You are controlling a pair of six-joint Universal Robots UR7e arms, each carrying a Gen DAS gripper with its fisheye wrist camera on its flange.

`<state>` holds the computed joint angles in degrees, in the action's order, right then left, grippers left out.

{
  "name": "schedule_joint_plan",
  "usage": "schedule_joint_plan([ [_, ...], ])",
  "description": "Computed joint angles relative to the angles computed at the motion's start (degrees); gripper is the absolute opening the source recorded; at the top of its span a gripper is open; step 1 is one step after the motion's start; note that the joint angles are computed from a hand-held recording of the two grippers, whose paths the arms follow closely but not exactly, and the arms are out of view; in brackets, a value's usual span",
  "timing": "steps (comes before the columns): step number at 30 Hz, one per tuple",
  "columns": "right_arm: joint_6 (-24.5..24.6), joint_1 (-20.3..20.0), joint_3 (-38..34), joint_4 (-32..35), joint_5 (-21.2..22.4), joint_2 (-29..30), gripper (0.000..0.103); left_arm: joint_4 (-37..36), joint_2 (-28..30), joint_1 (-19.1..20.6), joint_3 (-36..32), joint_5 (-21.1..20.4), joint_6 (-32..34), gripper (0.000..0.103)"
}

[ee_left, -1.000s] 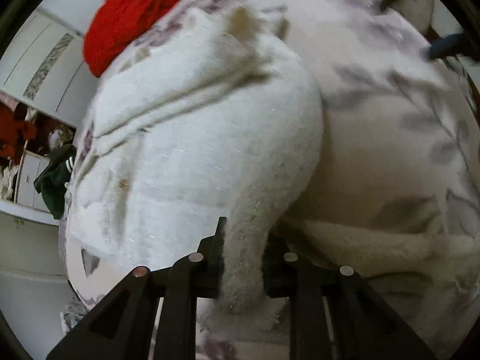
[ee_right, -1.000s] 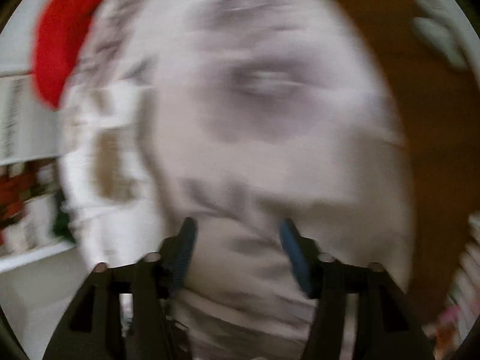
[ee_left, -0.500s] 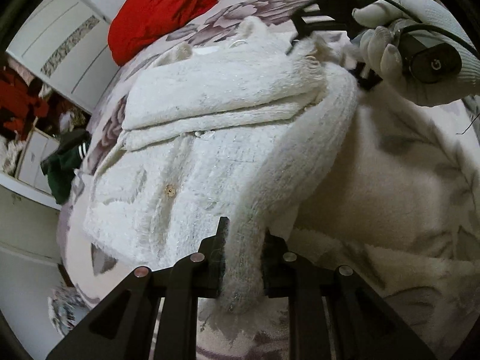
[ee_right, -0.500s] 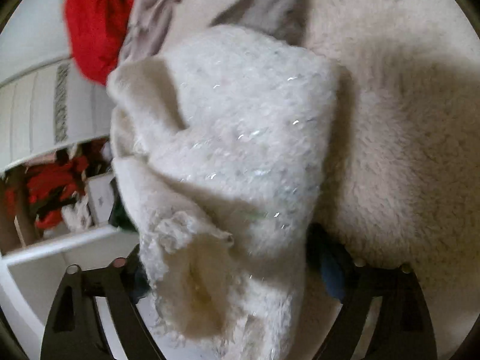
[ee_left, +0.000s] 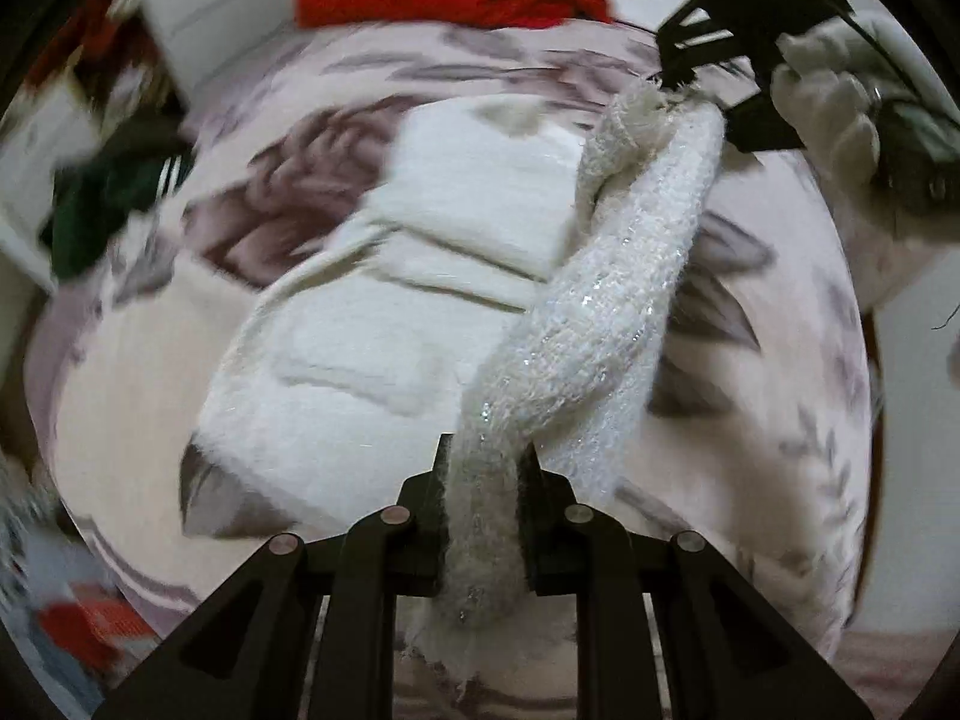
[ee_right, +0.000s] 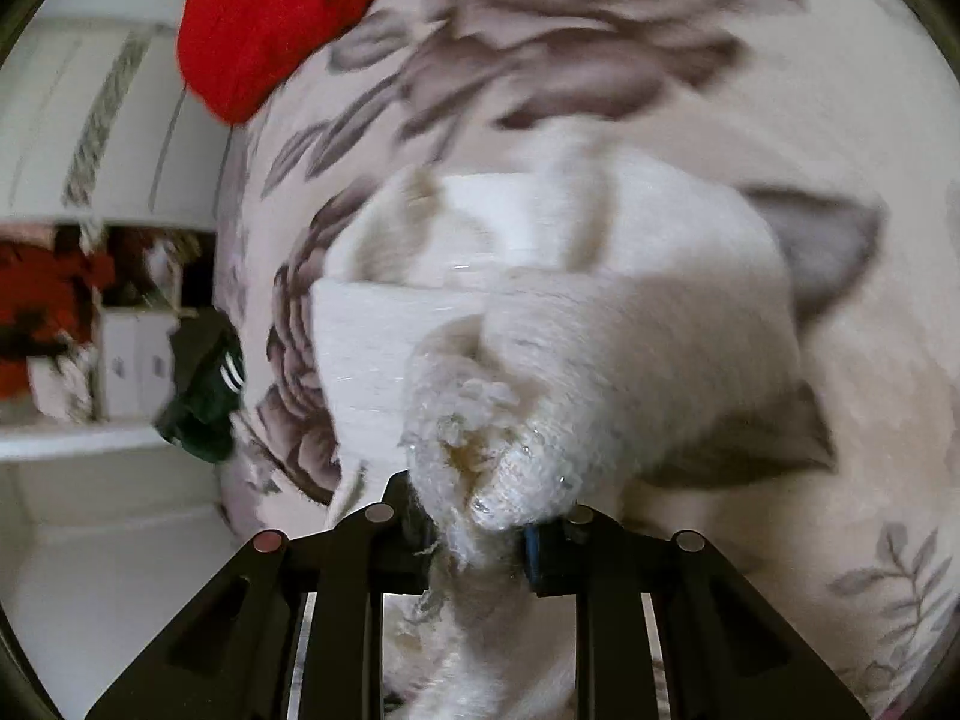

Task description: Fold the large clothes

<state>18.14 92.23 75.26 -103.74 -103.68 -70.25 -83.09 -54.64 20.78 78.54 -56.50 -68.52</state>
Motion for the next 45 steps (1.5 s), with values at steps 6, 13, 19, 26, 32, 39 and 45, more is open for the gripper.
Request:
schedule_joint_plan([
  [6, 6.53, 8.36, -11.65, 2.69, -6.24, 18.42, 0.024, -5.77, -10.9, 9.32, 11.73, -2.33, -1.84, 0.015],
  [13, 6.89, 9.16, -10.74, -2.46, -4.05, 24.4, 0.067, -32.11, -25.12, 20.89, 28.36, -20.24, 5.08, 0.04],
  [19, 7.47, 7.44, 13.0, -9.97, -0.52, 4.42, 0.075, -32.14, -29.24, 21.61, 29.34, -19.73, 9.48, 0.061],
  [26, 16.48, -1.77, 44.75, -20.39, 6.8, -17.19, 0.077, -36.96, -18.74, 26.34, 25.44, -27.63, 23.45, 0.059],
  [32, 16.99, -7.31, 58.81, -44.2, 15.02, -19.43, 0.03, -41.1, -20.95, 21.31, 28.69, -20.55, 26.26, 0.011],
  [39, 19.92, -0.53, 60.09, -36.16, 15.89, -28.48, 0.021, -29.37, -29.74, 13.39, 29.54, -20.51, 15.96, 0.007],
  [45, 26.38, 2.76, 64.7, -15.97, 16.6, -43.48, 0.022, -21.1, -36.37, 11.37, 35.87, -30.04, 3.96, 0.009],
])
